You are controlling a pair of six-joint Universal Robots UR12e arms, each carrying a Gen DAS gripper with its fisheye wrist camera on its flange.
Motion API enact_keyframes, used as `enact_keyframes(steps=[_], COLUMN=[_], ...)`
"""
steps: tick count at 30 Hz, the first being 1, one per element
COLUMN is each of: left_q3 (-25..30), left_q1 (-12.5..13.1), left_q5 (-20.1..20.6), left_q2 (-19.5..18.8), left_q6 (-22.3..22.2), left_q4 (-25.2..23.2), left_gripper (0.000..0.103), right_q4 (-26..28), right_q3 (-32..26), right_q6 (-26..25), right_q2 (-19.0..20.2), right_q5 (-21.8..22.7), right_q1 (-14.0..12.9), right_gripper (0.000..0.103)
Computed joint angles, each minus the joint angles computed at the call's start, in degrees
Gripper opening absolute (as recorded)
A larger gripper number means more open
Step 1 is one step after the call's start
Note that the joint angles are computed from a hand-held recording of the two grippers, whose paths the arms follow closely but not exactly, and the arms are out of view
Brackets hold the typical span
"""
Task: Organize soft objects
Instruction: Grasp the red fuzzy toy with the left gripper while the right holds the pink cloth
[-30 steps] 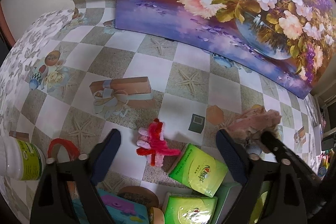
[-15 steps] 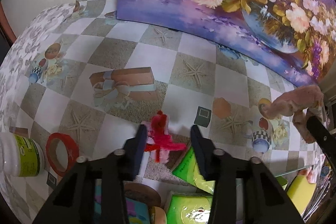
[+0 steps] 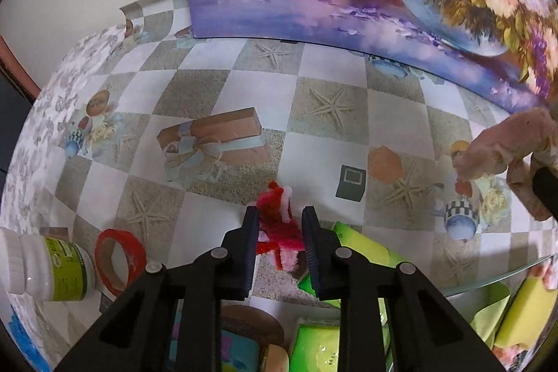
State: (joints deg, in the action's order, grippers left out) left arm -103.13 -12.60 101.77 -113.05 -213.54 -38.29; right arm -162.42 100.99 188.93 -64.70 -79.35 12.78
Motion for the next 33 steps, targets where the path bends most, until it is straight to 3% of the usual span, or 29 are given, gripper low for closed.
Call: enact_keyframes(steps=[8,18,33], left_q3=[0.6,-0.6,-1.5], left_q1=[-0.7,0.2,-1.9], left_q5=[2.1,-1.5,-2.6], left_q2=[-0.7,0.2,5.8], left_q6=[1.7,1.0,2.6], left_q4=[-0.4,2.7,8.6], left_gripper=[0.022,0.016,0.014], right_q4=[0.0,0.5,1.3], right_q3=[0.0,0.4,5.0], right_q6=[0.0,-0.1,0.3], right_q2=[0.1,-1.0,-8.8], right_q5=[0.0,-0.4,-1.2], right_q1=[0.0,-0.2,-2.0], right_gripper=[0.013,0.013,0.013])
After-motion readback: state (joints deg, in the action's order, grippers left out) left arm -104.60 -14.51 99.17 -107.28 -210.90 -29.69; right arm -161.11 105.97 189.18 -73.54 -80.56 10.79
